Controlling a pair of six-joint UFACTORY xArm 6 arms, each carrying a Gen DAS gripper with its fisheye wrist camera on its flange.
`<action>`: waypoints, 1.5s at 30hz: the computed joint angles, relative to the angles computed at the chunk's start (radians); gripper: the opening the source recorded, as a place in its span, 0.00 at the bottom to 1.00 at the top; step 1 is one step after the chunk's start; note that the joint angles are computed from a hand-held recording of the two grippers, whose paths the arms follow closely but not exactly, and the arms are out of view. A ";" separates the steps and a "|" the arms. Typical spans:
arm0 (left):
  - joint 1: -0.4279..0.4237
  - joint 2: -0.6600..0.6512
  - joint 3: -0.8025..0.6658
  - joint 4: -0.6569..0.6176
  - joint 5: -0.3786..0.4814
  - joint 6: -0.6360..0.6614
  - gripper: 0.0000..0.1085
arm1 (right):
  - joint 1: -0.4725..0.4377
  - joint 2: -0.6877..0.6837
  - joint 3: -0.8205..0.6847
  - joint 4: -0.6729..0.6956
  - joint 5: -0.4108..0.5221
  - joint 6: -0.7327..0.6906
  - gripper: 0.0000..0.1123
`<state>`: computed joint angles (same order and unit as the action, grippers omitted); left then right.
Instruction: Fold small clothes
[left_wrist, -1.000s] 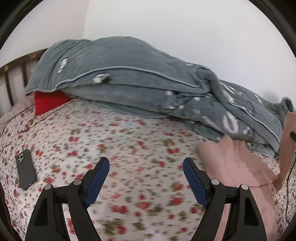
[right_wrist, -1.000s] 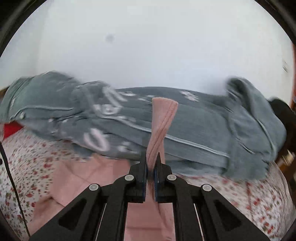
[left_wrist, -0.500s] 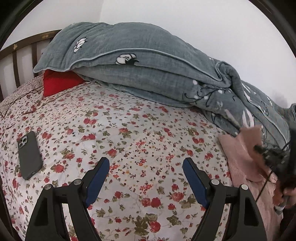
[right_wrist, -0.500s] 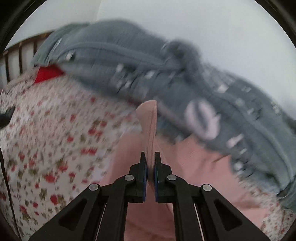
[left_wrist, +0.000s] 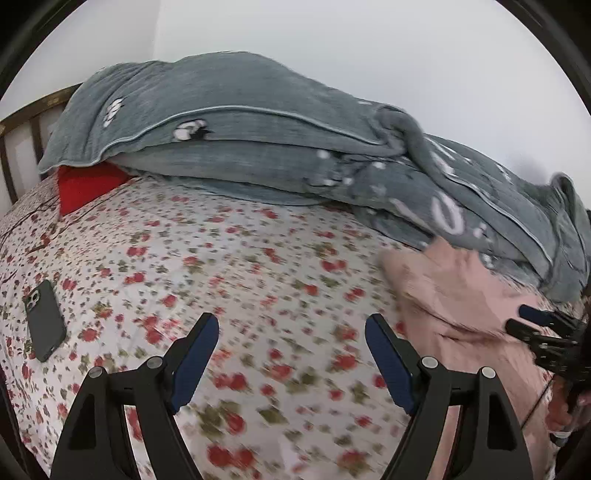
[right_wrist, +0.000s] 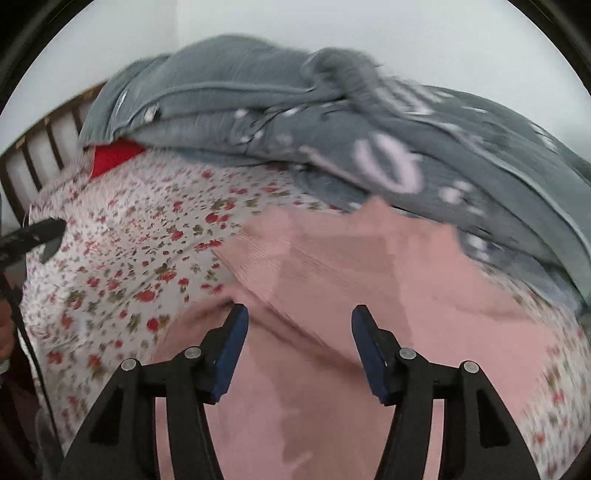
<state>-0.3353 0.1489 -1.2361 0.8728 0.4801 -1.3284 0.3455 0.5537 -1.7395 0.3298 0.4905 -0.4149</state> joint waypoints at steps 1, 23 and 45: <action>-0.018 -0.009 0.007 -0.008 -0.004 0.005 0.74 | -0.010 -0.056 0.076 0.002 -0.026 -0.001 0.54; -0.267 -0.043 0.278 -0.395 -0.179 0.180 0.70 | -0.164 -0.791 1.114 0.423 -0.093 -0.151 0.60; -0.281 -0.172 0.397 -0.326 -0.199 0.084 0.06 | -0.130 -0.916 1.221 0.630 -0.158 -0.298 0.04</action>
<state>-0.6161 -0.0231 -0.8393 0.5467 0.2810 -1.2447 0.2158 -0.3626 -0.5184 0.9599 0.3327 -0.7127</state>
